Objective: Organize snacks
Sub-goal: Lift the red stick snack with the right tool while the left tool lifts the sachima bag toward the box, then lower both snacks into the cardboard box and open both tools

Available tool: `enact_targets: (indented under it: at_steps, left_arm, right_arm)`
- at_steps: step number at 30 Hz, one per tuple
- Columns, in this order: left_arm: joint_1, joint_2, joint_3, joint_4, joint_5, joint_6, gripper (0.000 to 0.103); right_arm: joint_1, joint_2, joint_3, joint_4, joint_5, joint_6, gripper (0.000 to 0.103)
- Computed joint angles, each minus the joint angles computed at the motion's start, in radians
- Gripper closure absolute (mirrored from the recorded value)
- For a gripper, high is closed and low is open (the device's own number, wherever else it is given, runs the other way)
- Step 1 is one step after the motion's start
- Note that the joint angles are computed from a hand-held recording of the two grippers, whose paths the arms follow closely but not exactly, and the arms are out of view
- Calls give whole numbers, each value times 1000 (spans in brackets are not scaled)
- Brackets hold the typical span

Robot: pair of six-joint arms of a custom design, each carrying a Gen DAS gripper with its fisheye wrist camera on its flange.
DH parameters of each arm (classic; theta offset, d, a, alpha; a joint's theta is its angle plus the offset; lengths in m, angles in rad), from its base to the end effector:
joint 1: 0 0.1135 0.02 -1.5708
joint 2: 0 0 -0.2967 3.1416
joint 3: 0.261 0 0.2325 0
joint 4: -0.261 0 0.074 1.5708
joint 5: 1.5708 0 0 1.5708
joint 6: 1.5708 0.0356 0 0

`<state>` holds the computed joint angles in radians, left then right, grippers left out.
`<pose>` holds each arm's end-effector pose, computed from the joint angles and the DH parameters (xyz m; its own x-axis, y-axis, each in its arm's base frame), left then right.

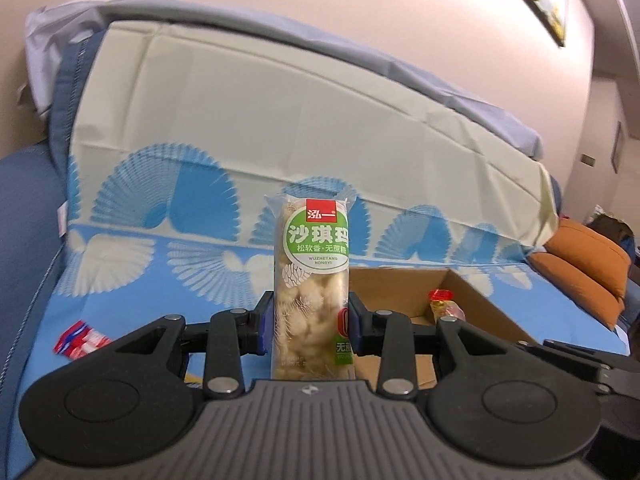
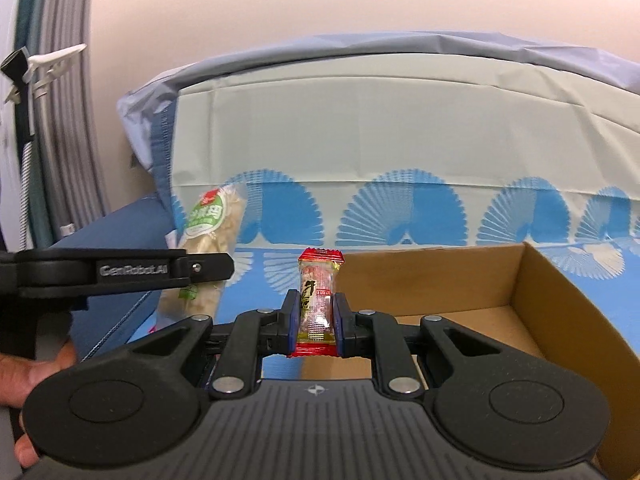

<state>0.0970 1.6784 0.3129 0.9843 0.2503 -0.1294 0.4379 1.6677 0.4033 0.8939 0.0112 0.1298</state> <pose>0.2567 0.0161 0.1604 -0.3846 -0.1630 -0.9086 0.0861 0.9737 -0.2112 0.2500 0.1166 0.1731 -0.3788 -0.0344 -0.9248 -0.3686 0.9222 0.1166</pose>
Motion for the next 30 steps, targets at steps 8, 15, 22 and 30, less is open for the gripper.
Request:
enact_targets:
  at_steps: [8, 15, 22, 30]
  left_arm:
    - [-134, 29, -16, 67, -65, -29, 63]
    - [-234, 60, -22, 117, -113, -33, 63]
    - [-302, 105, -1, 143, -122, -22, 63]
    - [-346, 146, 11, 178, -136, -11, 63]
  right_arm:
    - [-117, -2, 16, -46, 16, 49, 86]
    - [-220, 33, 37, -79, 34, 104, 86]
    - [-285, 37, 11, -44, 19, 86, 86]
    - [-338, 44, 9, -47, -13, 81, 86]
